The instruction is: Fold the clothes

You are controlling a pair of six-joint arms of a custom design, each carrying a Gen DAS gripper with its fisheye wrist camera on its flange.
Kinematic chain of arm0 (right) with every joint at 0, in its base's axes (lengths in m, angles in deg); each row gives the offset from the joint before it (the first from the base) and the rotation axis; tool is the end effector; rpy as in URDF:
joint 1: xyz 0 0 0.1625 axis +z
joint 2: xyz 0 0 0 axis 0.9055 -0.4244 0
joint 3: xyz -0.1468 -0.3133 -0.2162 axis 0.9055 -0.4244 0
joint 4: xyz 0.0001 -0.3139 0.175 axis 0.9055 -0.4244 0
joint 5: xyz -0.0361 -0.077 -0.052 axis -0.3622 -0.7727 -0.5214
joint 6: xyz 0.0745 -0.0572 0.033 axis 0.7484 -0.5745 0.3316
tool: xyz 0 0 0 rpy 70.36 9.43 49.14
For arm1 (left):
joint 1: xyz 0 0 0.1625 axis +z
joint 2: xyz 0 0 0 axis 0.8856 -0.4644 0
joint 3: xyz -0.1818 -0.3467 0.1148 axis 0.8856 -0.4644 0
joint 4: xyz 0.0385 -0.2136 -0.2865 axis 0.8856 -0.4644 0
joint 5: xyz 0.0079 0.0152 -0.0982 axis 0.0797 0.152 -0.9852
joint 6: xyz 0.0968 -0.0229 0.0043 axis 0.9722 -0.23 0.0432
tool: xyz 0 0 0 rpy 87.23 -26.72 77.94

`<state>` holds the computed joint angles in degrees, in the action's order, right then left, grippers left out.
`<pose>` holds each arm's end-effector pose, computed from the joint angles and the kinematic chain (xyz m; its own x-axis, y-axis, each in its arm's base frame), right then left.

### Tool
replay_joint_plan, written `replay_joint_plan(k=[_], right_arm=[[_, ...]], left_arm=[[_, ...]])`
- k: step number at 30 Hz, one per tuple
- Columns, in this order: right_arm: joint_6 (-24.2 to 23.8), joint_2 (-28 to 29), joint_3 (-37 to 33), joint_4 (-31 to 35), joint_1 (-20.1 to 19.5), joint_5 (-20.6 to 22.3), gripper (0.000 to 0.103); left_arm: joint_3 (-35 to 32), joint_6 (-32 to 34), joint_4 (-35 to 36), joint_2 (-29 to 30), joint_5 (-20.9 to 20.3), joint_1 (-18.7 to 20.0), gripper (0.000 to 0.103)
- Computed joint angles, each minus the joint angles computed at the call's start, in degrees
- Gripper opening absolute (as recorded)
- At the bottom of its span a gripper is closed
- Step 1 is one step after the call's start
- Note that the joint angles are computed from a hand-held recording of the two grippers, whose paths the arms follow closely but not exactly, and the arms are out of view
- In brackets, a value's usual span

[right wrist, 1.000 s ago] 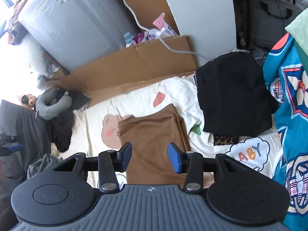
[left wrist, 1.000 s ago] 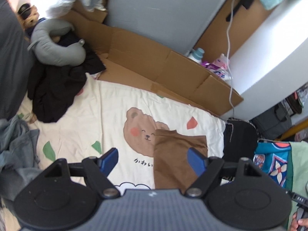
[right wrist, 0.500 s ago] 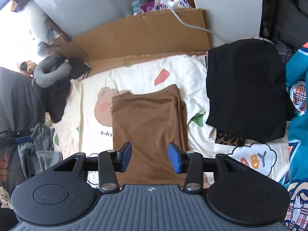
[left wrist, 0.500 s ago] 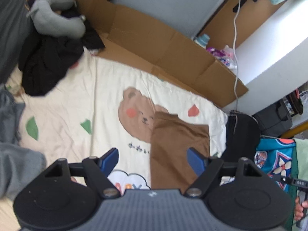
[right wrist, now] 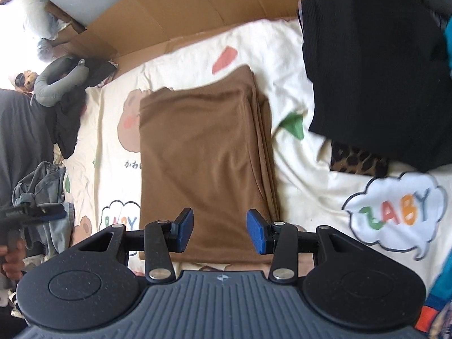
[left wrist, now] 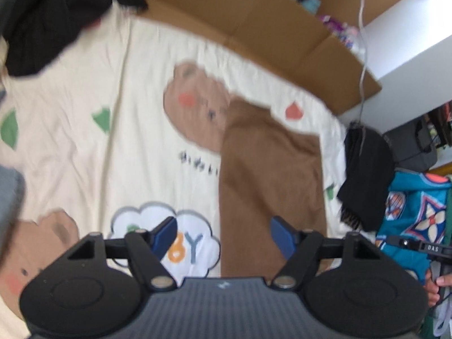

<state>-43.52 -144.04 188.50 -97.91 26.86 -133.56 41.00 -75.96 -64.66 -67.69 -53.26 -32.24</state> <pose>0.1072 -0.2965 0.4175 -0.9393 0.1512 0.3079 0.0198 0.9201 -0.3913 -0.2683 -0.3528 0.2832 -0.9473 0.0058 -0.3203 0.0879 0.9662 -0.2423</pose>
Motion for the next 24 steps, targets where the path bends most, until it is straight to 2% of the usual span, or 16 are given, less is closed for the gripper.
replay_joint_plan(k=[3, 6, 8, 12, 15, 20, 24], right_arm=[[-4.11, -1.57, 4.91, -5.91, -4.55, 2.10, 0.049], [-7.48, -3.16, 9.65, -12.40, -8.46, 3.24, 0.048], [-9.50, -4.53, 12.17, -15.06, -11.89, 5.32, 0.048], [-13.17, -5.44, 16.03, -19.68, -16.76, 6.91, 0.048], [-16.08, -5.73, 18.49, -22.59, -20.38, 9.64, 0.048], [-19.16, -4.04, 21.53, -27.90, -23.49, 9.41, 0.047], [-21.68, -4.45, 21.37, -26.52, -25.62, 10.09, 0.046]], left_arm=[[4.37, 0.43, -5.48, 0.82, -2.56, 1.40, 0.060], [7.56, 1.26, -11.00, 2.14, -4.38, 2.69, 0.059], [8.90, 2.17, -13.63, 3.20, -5.47, 3.42, 0.059], [11.46, 4.90, -18.74, 5.23, -7.91, 5.08, 0.059], [13.85, 6.70, -23.60, 6.95, -10.48, 6.75, 0.056], [16.65, 8.87, -30.49, 11.03, -13.75, 9.13, 0.056], [18.26, 11.00, -33.94, 13.80, -15.09, 10.01, 0.056]])
